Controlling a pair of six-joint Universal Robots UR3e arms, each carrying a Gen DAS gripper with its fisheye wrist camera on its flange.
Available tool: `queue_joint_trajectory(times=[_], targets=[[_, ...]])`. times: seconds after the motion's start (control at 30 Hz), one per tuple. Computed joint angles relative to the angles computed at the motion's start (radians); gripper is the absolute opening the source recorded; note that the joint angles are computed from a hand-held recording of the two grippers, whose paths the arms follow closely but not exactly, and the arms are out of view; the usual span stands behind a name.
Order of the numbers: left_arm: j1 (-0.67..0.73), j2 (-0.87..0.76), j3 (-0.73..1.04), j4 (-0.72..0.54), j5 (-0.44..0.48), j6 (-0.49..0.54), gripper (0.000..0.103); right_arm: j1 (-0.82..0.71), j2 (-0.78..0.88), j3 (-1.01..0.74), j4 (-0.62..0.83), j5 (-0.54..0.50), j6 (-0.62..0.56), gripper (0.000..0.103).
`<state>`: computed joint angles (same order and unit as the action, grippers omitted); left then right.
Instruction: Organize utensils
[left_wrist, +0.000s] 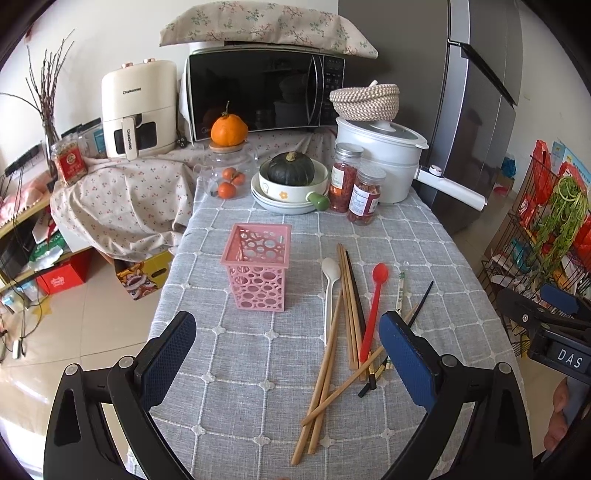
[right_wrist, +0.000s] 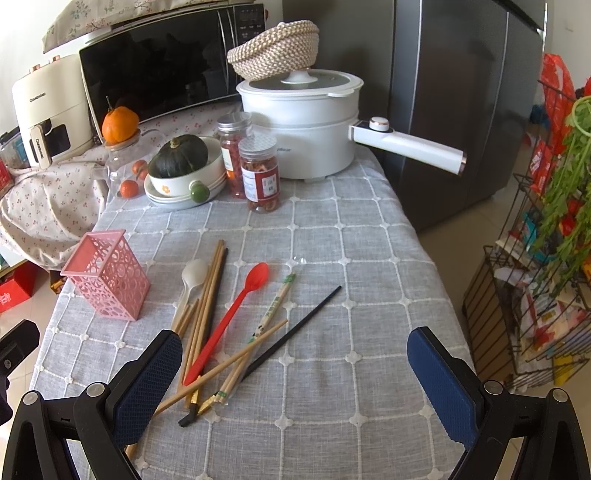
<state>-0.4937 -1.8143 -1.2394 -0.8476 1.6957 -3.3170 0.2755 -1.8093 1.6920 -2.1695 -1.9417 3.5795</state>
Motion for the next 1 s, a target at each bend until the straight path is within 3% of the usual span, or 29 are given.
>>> queue_joint_trajectory(times=[1.0], targets=[[-0.026,-0.019,0.012,0.003,0.022,-0.014,0.101,0.004,0.007,-0.001,0.004,0.004,0.004,0.1]])
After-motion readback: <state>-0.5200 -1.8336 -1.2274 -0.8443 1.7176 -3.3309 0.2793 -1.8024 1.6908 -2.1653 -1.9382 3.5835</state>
